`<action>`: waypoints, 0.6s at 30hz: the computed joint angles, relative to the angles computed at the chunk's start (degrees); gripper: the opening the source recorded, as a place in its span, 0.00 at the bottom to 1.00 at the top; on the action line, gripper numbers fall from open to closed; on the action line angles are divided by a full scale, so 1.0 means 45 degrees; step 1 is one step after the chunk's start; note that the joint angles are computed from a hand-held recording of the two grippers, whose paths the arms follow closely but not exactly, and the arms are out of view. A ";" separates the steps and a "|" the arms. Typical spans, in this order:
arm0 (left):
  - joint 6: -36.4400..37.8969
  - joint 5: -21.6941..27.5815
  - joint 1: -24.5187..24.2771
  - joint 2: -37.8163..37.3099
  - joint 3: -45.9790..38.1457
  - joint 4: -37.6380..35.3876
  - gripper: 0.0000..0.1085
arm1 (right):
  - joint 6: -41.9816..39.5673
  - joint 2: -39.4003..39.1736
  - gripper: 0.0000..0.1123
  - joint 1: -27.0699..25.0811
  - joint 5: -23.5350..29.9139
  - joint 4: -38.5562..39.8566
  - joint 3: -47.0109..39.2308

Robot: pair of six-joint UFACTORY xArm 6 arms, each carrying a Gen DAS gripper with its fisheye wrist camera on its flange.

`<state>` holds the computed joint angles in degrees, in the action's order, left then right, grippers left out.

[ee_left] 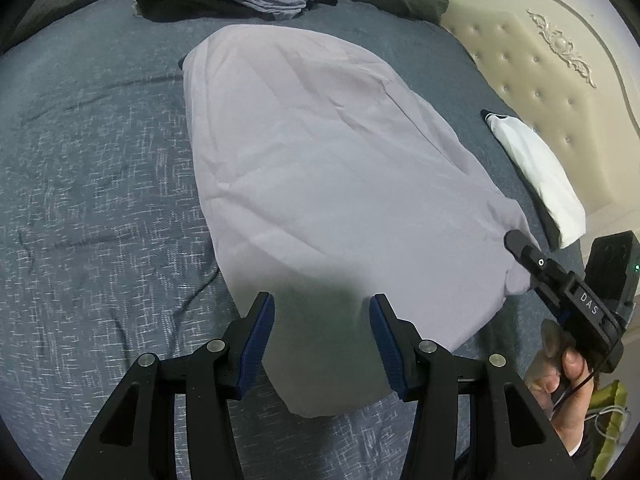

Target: Fold clothes

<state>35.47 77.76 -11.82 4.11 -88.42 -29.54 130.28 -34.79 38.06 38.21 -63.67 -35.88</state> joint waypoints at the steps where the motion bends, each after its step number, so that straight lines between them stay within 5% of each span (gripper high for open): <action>1: 0.0002 -0.0042 -0.0025 -0.0011 0.0039 -0.0006 0.49 | -0.0022 -0.0037 0.07 0.0024 0.0012 0.0070 0.0060; 18: 0.0241 -0.0780 -0.0377 -0.0217 0.0886 0.0352 0.49 | 0.1344 -0.0655 0.08 -0.1037 -0.2019 0.0473 0.1835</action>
<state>36.55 74.25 -13.52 3.13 -84.44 -27.96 136.33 -37.74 33.39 29.12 -61.54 -27.62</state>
